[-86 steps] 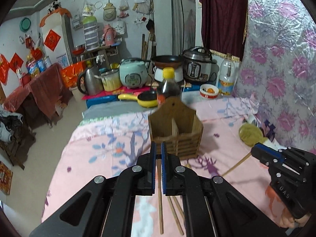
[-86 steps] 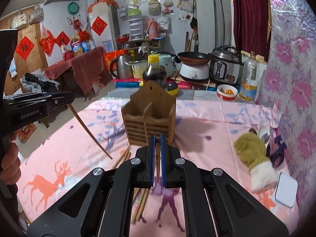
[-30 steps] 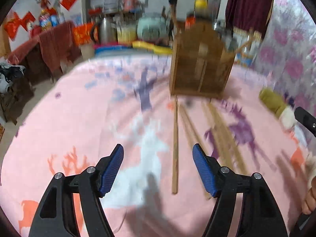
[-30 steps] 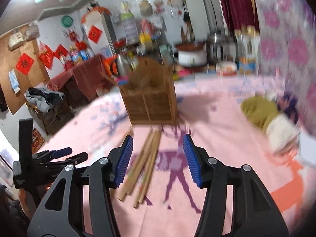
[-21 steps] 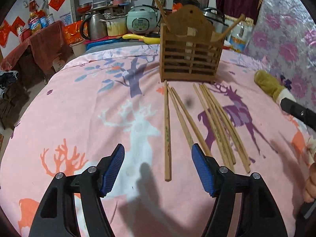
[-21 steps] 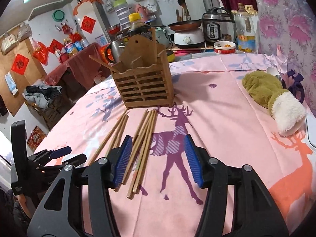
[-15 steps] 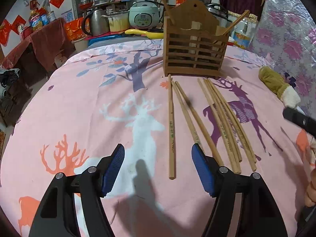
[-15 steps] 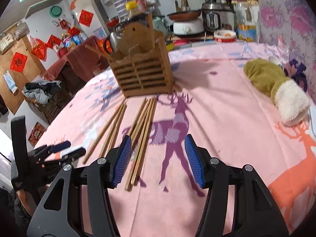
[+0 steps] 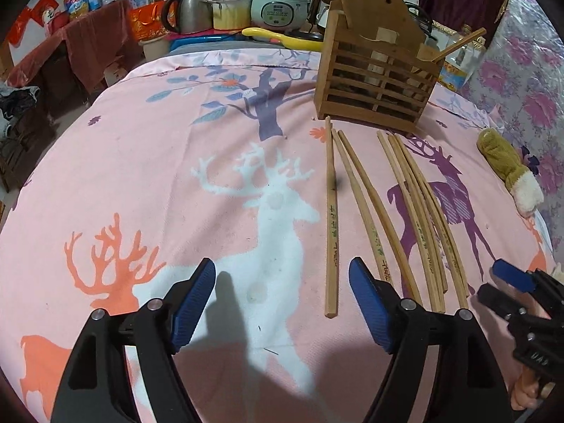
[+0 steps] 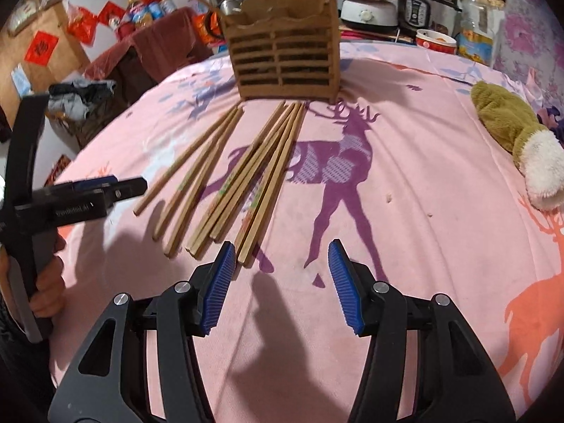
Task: Organize utensils
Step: 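Close the right gripper on a chopstick while the left gripper grasps another chopstick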
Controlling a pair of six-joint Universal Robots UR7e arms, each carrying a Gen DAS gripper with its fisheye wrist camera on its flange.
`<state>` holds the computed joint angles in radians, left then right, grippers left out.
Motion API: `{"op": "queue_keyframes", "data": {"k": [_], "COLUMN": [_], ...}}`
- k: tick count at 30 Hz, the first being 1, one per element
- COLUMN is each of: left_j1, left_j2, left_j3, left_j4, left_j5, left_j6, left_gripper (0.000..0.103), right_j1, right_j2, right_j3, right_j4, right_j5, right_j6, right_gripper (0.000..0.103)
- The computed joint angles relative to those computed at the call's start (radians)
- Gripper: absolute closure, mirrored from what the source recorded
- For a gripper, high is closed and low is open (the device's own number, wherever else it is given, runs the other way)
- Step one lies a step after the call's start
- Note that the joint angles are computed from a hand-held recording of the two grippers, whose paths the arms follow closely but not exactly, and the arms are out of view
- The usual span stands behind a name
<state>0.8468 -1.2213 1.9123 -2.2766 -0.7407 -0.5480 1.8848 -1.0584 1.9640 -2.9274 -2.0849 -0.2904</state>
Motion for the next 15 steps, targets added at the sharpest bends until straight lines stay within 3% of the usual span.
{"op": "queue_keyframes", "data": {"k": [7, 10, 12, 13, 15], "left_j1": [0.001, -0.001, -0.002, -0.003, -0.005], "left_j2": [0.008, 0.013, 0.016, 0.015, 0.012], "left_j3": [-0.007, -0.008, -0.009, -0.008, -0.004], "left_j4": [0.023, 0.032, 0.032, 0.032, 0.03], "left_j5": [-0.001, 0.004, 0.006, 0.009, 0.011], "left_j6": [-0.005, -0.004, -0.001, -0.001, 0.001], "left_gripper": [0.025, 0.025, 0.025, 0.025, 0.025], "right_j1": [0.028, 0.038, 0.03, 0.023, 0.007], "right_j2": [0.055, 0.063, 0.059, 0.054, 0.04], "right_j3": [-0.011, -0.01, -0.017, -0.019, -0.023], "right_j4": [-0.031, -0.036, -0.028, -0.025, -0.014], "right_j5": [-0.089, -0.078, -0.074, -0.077, -0.074], "right_j6": [-0.06, -0.091, -0.07, -0.049, -0.011], "right_gripper": [0.049, 0.06, 0.083, 0.09, 0.093]}}
